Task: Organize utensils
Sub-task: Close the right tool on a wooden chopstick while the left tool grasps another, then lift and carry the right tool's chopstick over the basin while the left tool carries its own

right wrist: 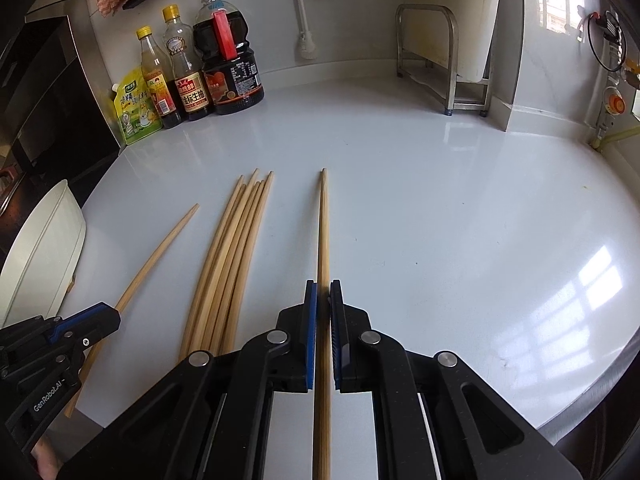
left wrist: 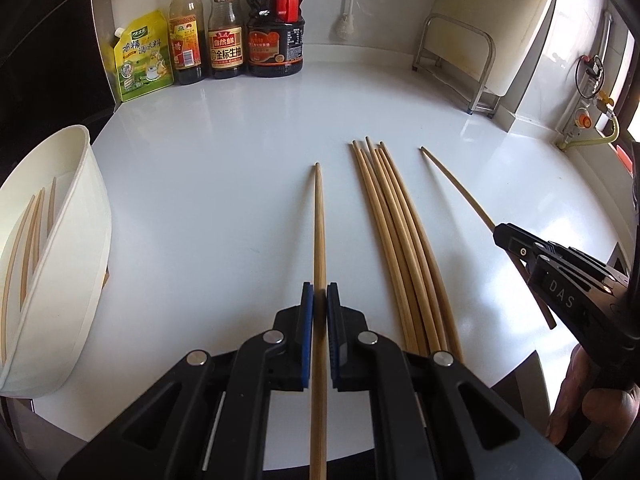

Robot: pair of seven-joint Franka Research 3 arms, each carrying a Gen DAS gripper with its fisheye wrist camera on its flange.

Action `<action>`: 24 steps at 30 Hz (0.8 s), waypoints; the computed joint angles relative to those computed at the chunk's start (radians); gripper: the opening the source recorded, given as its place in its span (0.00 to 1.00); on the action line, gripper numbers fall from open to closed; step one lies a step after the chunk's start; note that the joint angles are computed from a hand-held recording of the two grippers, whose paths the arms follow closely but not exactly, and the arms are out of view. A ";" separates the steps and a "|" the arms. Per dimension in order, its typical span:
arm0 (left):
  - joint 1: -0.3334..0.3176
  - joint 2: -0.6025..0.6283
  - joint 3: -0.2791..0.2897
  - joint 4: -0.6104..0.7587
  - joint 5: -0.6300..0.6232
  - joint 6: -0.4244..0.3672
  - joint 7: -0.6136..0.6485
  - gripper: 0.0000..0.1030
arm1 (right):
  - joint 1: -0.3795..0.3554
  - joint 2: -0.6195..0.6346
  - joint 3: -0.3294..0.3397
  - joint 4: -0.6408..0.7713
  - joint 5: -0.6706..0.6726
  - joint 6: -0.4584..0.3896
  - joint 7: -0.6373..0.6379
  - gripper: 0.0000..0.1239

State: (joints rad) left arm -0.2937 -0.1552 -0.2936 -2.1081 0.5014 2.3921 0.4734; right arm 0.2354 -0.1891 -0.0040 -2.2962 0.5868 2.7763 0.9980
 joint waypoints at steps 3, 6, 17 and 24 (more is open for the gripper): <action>0.002 -0.028 0.004 -0.022 -0.006 0.011 0.003 0.07 | 0.013 -0.027 -0.006 -0.013 0.041 0.000 -0.012 0.05; 0.007 -0.062 0.006 -0.050 -0.012 0.023 0.004 0.07 | 0.021 -0.049 0.001 -0.027 0.045 0.006 -0.003 0.05; 0.040 -0.193 0.009 -0.146 -0.031 0.060 0.006 0.07 | 0.058 -0.084 0.030 -0.039 -0.013 0.019 0.061 0.05; 0.067 -0.271 0.011 -0.196 -0.037 0.080 0.006 0.07 | 0.068 -0.105 0.060 -0.043 -0.085 0.051 0.135 0.05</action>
